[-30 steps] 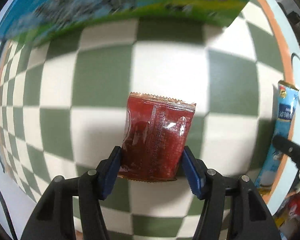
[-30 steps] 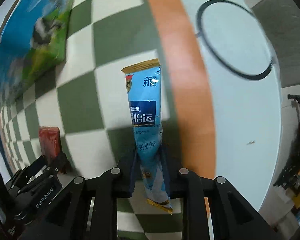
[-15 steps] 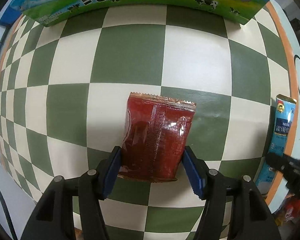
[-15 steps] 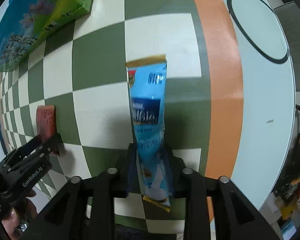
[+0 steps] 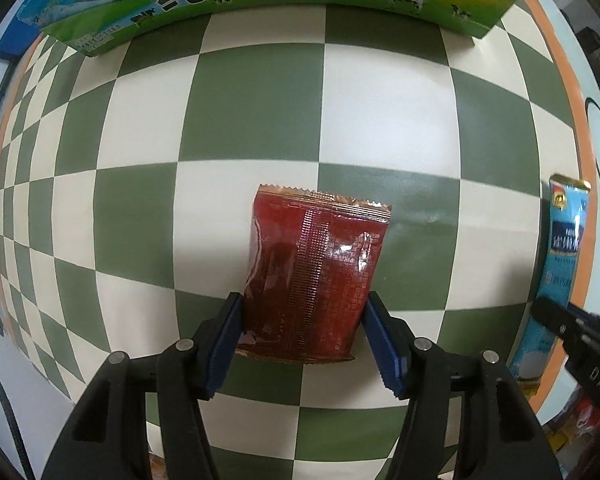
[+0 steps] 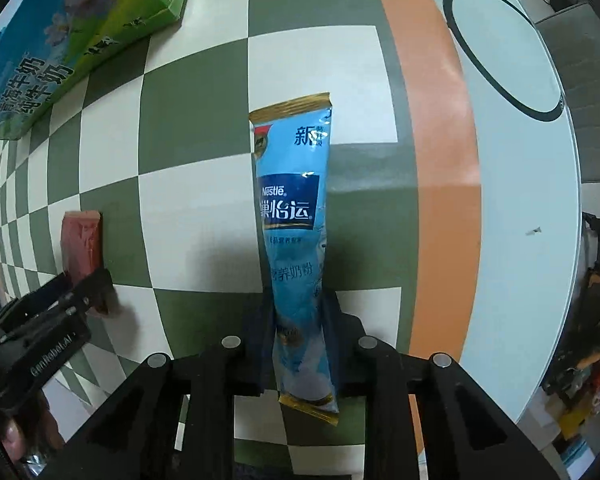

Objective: Organize snacks
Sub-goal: 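Grasp the red packet with left tool while right tool grasps blue Nestlé stick, then lift both held packs up and carry them toward the cardboard box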

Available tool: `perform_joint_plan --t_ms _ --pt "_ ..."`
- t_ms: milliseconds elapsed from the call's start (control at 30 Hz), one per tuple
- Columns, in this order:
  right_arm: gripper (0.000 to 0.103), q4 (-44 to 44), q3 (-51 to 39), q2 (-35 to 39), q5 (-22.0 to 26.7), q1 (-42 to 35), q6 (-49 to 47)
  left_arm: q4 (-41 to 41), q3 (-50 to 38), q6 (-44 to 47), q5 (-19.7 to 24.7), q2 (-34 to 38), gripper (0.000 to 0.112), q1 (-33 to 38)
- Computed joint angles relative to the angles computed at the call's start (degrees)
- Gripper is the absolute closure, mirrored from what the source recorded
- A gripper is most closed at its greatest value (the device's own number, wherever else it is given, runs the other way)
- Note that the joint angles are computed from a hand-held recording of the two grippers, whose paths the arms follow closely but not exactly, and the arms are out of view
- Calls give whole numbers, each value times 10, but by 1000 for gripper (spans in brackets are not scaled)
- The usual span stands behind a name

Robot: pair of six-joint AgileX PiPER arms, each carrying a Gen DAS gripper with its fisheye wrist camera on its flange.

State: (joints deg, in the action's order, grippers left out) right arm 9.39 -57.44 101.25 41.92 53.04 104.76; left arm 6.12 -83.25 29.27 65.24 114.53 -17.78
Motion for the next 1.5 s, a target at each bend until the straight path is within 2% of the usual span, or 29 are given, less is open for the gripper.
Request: perform_joint_plan --t_ms 167,233,300,333,467,600,667,700,867,1233,1367,1500 --pt "79 12 14 -10 1 -25 -41 -1 4 2 1 -1 53 1" --pt "74 16 17 -11 -8 -30 -41 -1 1 0 3 3 53 1" --pt "60 25 24 -4 -33 -41 -56 -2 -12 -3 15 11 52 -2" --pt "58 25 24 -4 -36 -44 -58 -2 -17 -3 19 15 52 -3" --pt "47 22 -2 11 -11 -54 -71 -6 -31 -8 32 25 52 -6" --pt "46 13 -29 27 20 -59 -81 -9 -32 -14 33 27 52 -9" --pt "50 4 -48 40 37 -58 -79 -11 -33 -16 34 28 54 -11" --pt "55 0 -55 43 50 -57 -75 -11 -12 -10 16 25 54 -3" --pt "78 -20 -102 77 107 -38 -56 -3 10 -7 -6 13 56 -7" --pt "87 -55 -87 54 76 -6 4 -19 46 10 -28 -38 56 -5" --pt "88 -73 -92 42 75 4 25 -37 44 23 -20 -61 56 -1" --pt "88 -96 -91 21 75 10 45 -65 27 42 5 -81 56 6"
